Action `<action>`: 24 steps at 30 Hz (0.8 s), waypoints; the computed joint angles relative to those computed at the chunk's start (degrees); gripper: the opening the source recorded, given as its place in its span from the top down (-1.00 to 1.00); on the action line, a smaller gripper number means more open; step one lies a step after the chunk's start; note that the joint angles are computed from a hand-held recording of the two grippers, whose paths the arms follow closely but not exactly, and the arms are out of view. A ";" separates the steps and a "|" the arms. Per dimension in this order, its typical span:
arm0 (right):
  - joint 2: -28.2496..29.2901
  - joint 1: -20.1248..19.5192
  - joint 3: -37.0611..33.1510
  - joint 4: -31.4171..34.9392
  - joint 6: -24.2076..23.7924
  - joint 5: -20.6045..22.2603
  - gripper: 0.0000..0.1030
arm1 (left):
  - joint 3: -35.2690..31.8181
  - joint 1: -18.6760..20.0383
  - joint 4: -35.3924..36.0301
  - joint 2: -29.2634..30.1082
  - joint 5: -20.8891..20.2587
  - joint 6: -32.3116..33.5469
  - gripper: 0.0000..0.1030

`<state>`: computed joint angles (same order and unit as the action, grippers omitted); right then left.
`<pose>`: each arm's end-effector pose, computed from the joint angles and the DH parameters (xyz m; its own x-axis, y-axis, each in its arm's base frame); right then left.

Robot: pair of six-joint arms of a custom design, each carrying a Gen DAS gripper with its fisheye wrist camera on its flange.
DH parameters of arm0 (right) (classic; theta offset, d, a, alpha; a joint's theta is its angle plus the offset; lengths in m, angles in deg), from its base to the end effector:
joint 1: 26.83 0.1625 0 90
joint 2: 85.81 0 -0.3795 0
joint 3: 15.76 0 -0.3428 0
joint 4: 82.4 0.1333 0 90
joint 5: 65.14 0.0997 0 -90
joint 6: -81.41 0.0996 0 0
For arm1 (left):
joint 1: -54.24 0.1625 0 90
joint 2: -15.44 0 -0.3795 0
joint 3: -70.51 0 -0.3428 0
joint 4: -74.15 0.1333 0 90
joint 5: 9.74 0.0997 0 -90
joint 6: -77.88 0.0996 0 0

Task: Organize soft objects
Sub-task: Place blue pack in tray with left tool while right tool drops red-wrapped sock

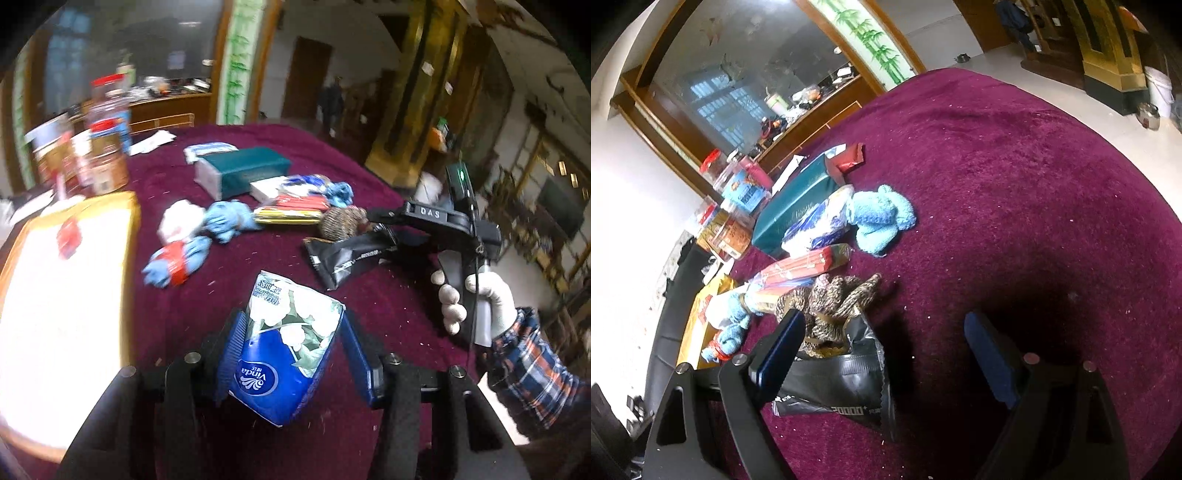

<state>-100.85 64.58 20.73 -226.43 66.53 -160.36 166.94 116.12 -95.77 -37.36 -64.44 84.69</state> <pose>0.1445 -0.8197 0.1057 -0.9580 -0.1927 0.2124 -0.2760 0.8204 -0.5007 -0.1173 -0.6245 0.2217 -0.8297 0.1667 -0.5327 0.4817 0.6960 -0.5325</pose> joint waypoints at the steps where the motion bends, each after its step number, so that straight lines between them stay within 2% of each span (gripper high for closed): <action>1: -0.06 0.12 0.33 -0.92 0.23 -0.78 -0.69 | 1.55 0.04 -1.52 -1.00 -0.02 -0.78 -0.08; 4: -0.93 0.64 2.76 -5.31 0.22 -3.01 -0.69 | 6.51 -0.01 -6.71 -4.39 0.04 -3.35 -0.08; 6: -2.28 1.55 6.34 -10.57 -1.45 -5.57 -0.70 | 9.02 -0.27 -9.69 -6.12 0.89 -4.32 -0.08; 8: -4.02 2.36 9.89 -13.64 -3.22 -6.00 -0.69 | 10.58 -0.42 -12.08 -7.18 2.01 -3.82 -0.08; 11: -5.29 3.86 11.92 -14.35 -5.98 -7.13 -0.70 | 12.21 -0.51 -13.83 -8.54 2.50 -3.58 -0.08; 15: -5.06 5.75 11.32 -11.50 -7.85 -8.14 -0.70 | 14.04 0.21 -16.29 -9.25 1.84 -4.45 -0.08; 18: -4.13 6.90 10.21 -7.23 -8.04 -6.82 -0.70 | 15.41 0.94 -17.19 -10.00 1.28 -5.74 -0.08; 21: -1.23 8.10 5.95 0.44 -6.93 -4.77 -0.70 | 16.13 1.43 -17.90 -10.59 1.09 -6.23 -0.08; 24: 4.20 9.17 -2.93 11.24 -4.68 -2.67 -0.69 | 16.87 1.57 -19.31 -11.36 1.17 -6.14 -0.08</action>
<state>-96.65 73.75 17.79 -215.19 61.86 -163.03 183.82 117.70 -115.08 -48.72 -63.27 78.54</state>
